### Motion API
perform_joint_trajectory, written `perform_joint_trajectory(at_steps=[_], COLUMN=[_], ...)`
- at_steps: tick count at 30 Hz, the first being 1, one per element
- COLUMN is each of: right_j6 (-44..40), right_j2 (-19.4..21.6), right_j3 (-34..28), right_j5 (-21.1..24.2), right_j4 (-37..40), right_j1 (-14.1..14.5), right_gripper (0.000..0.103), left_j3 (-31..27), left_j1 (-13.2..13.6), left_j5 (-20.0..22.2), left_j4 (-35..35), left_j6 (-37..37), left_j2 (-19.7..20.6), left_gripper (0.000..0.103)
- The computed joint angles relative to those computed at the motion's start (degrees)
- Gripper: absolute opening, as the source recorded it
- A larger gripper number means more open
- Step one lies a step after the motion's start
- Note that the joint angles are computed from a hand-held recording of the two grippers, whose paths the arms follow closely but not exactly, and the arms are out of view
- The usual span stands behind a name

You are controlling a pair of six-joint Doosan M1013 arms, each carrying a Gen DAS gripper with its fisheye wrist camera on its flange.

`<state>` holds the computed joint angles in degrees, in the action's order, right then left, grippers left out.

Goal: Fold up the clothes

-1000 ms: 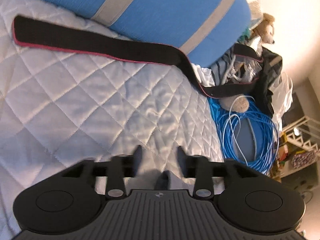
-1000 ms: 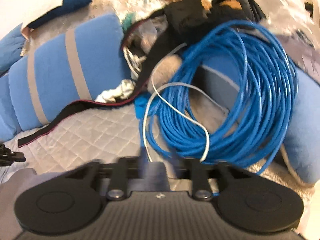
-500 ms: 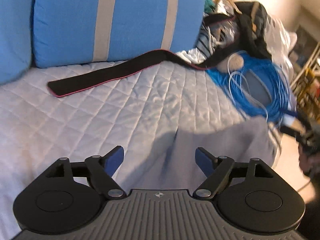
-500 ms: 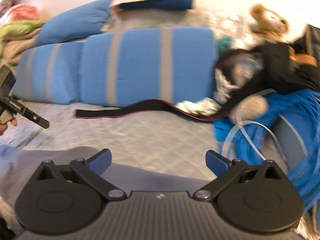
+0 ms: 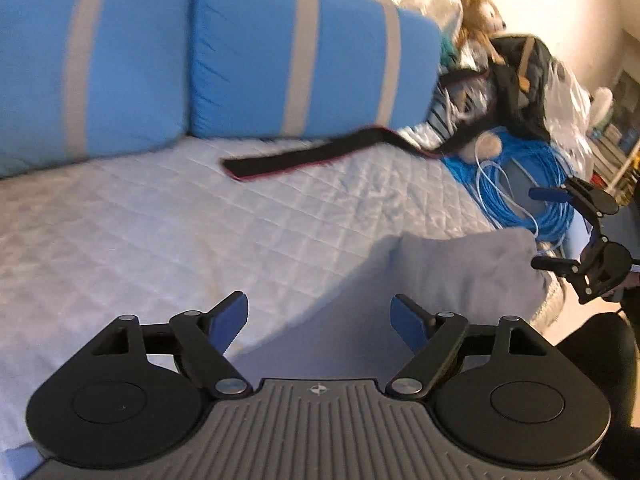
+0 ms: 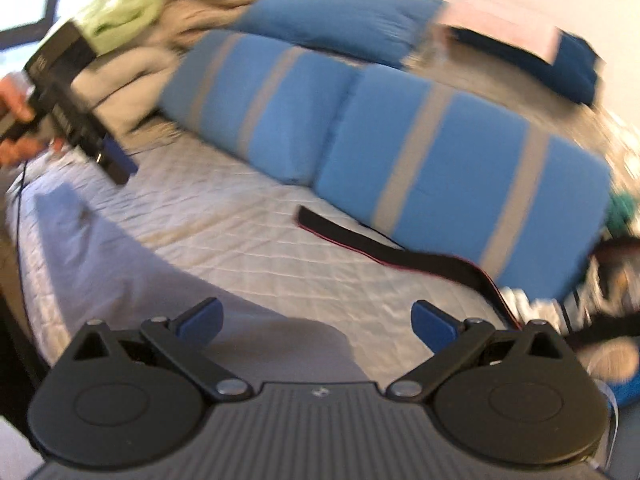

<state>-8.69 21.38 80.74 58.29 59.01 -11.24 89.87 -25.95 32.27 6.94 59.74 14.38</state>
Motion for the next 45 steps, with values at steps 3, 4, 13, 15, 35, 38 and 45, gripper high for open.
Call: perform_joint_trajectory(at_steps=[3, 4, 13, 15, 35, 38, 45], right_j6=[-1.02, -1.65, -8.68, -10.27, -15.54, -17.35, -17.49], right_j2=[-0.83, -1.25, -5.83, -6.52, -7.18, -7.3, -6.96], right_j3=[-0.37, -0.08, 9.9, 12.57, 20.15, 20.66, 20.5], right_j5=[2.8, 3.22, -1.33, -4.01, -10.6, -11.97, -11.62], right_j4=[-1.63, -2.17, -6.54, -7.54, -6.65, -5.77, -5.25], right_j1=[1.5, 2.06, 7.41, 8.35, 8.88, 8.94, 8.8], right_gripper=[0.103, 0.103, 0.103, 0.103, 0.103, 0.103, 0.103], left_j3=[3.63, 4.62, 11.61, 13.61, 18.19, 19.34, 20.75], left_j1=[-0.34, -0.9, -10.27, -11.67, -15.21, -15.76, -15.73], left_j5=[-0.94, -0.66, 13.16, 14.57, 20.55, 20.94, 22.3], left_j4=[6.08, 9.12, 35.93, 40.32, 51.05, 53.14, 53.62], left_j6=[-5.21, -7.44, -10.05, -9.68, -2.47, -1.19, -2.35], left_j2=[-3.75, -4.78, -5.53, -5.23, -2.27, -2.64, -3.63], left_gripper=[0.078, 0.078, 0.077, 0.077, 0.004, 0.003, 0.002])
